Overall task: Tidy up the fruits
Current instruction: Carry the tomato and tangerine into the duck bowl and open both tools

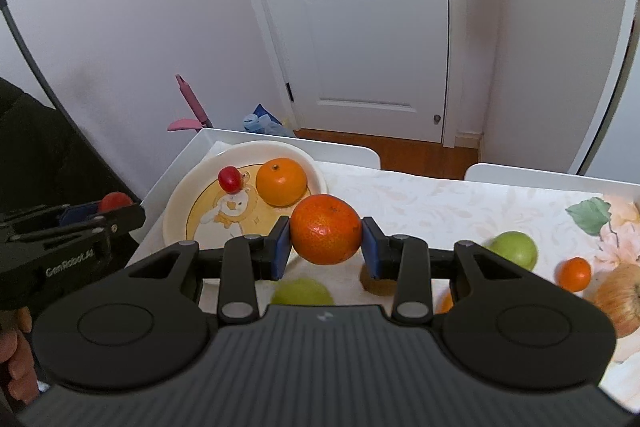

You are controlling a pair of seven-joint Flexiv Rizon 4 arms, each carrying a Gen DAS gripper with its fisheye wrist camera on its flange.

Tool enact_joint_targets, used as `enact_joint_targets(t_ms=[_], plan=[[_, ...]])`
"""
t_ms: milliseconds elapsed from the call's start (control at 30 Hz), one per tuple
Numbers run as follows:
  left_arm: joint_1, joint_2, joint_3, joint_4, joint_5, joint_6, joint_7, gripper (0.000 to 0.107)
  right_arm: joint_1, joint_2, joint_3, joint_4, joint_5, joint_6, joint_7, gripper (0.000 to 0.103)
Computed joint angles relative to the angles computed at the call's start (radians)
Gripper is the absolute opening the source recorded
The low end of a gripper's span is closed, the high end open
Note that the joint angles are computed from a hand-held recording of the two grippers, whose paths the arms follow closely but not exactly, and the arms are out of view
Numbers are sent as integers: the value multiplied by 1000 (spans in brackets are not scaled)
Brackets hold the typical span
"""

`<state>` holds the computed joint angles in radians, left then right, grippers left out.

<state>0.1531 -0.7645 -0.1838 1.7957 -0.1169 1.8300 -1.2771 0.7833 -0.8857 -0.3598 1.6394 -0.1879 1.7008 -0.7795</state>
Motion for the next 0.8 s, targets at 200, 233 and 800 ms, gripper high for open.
enact_joint_targets(t_ms=[200, 233, 800], plan=[[80, -67, -77, -97, 29, -68, 79, 34, 15, -45, -9, -90, -17, -79, 73, 52], [87, -79, -84, -115, 28, -82, 95, 34, 9, -51, -1, -107, -27, -95, 86, 52], [22, -266, -23, -374, -64, -238, 323, 34, -100, -148, 131, -307, -203, -268, 235, 52]])
